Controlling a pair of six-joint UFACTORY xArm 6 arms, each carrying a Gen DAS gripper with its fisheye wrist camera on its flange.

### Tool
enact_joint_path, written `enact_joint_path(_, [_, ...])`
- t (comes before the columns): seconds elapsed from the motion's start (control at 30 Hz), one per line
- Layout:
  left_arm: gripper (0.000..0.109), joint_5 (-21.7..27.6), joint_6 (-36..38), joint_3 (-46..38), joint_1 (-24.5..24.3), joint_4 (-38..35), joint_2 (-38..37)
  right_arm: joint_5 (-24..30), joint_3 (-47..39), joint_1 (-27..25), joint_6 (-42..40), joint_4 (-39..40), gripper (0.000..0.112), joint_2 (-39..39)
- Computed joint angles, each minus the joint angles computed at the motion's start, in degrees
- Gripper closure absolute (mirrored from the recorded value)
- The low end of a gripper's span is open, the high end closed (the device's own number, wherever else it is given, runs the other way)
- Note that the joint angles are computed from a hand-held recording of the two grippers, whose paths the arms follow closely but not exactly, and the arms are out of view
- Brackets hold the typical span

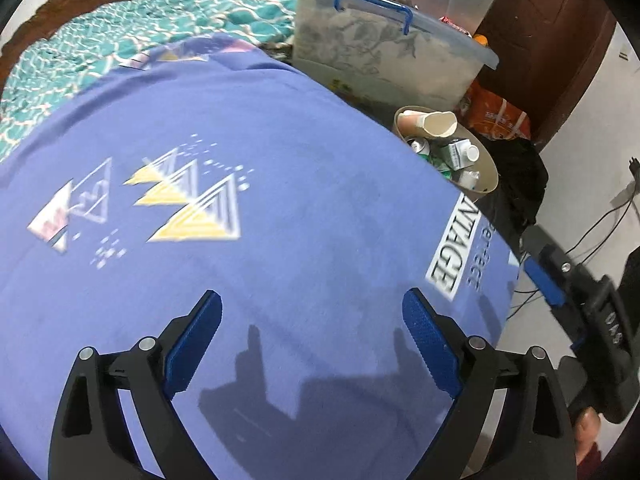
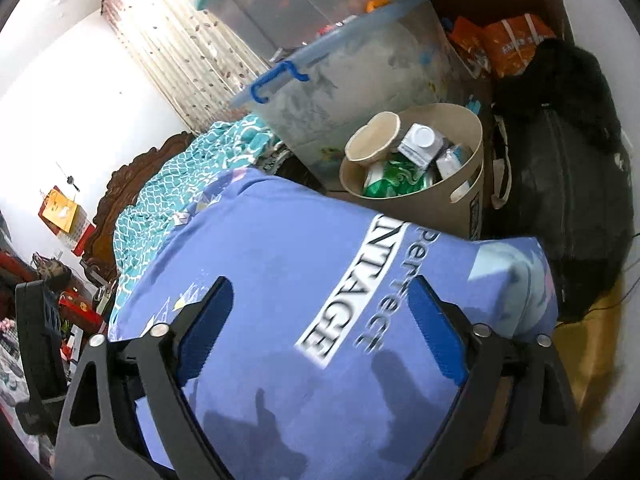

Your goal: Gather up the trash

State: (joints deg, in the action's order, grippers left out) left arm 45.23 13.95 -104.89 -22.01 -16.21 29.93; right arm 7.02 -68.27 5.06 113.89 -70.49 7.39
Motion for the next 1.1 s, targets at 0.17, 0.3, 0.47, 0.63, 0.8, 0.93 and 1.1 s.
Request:
enact_joint_path(0.17, [0.018,-6.4,0.6,11.3,0.3,1.1,-7.5,6.3,0.7,4.8,1.7,-1.6,0.015,-2.6])
enact_joint_path(0.3, [0.016,-10.2,1.4,16.9,0.6,0.8,-11.4,9.1,1.3,7.4,1.8,-1.6,0.013,-4.0])
enact_joint_path(0.47, [0.014,-13.2,1.7,21.5,1.3,0.4,-14.6,12.7,2.0,10.1,2.4,-2.4,0.013,-5.5])
enact_joint_path(0.63, [0.014,-15.6,1.0,24.4,1.8,1.2,-16.7,14.2,2.3,11.5,1.2,-0.6,0.013,-6.1])
enact_joint_path(0.8, [0.014,-17.5,-0.4,26.7,2.2,2.6,-18.4,15.1,1.9,12.7,-0.2,0.2,0.013,-6.0])
enact_joint_path(0.93, [0.014,-18.8,-3.0,27.9,2.3,5.5,-19.3,14.8,1.8,12.9,-0.7,0.3,0.013,-6.0])
enact_joint_path(1.1, [0.014,-19.3,-5.1,28.8,2.4,7.5,-19.9,14.1,2.4,12.8,0.4,-0.3,0.013,-6.4])
